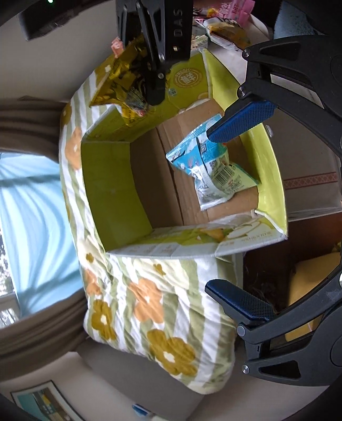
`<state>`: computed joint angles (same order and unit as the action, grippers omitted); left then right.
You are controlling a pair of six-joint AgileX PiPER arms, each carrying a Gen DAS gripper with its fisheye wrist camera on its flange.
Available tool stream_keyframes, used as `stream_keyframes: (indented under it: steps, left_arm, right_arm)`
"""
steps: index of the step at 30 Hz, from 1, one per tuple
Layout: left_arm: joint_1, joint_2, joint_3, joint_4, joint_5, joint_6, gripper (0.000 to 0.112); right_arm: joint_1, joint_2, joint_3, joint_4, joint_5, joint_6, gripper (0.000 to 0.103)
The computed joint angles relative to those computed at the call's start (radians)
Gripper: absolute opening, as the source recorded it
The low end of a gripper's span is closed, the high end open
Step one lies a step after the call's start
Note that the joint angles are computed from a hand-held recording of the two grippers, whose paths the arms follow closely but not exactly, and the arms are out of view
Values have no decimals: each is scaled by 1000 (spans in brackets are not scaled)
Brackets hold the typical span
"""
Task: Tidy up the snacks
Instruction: 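Open the left tool to drop the blue-white bag while the right tool drops the gold bag into the box, then move both tools back toward the snack pile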
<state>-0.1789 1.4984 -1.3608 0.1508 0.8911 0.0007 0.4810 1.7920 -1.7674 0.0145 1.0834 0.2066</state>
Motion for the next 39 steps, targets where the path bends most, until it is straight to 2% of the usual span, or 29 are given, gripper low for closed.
stream_keyframes:
  steps: [1,3,5,11,23,32,39]
  left_arm:
    - [9,-5,5,-8,-2,5,103]
    - [15,-13,12,-7,-6,-2,103]
    - [15,-23,25,7,-9,-18,103]
    - [26,-42,38,-3,-7,-19,103]
    - [22,-115,77,-29,-5,28,103]
    - [25,-179,89,-172,13,163,103]
    - [-60,-214,96,-203,21,173,103]
  right_arm:
    - [6,1,5,-14,-8,12,63]
    - [17,-11,25,-33,-35,29,95]
    - [25,-38,66,-34,-79,33,101]
    - [50,-106,159,-66,-130,63,101]
    - [96,-211,226,-116,-97,176,101]
    - [199,-348,271,-307,8,399,101]
    - [264,-486,345,-463,112,601,101]
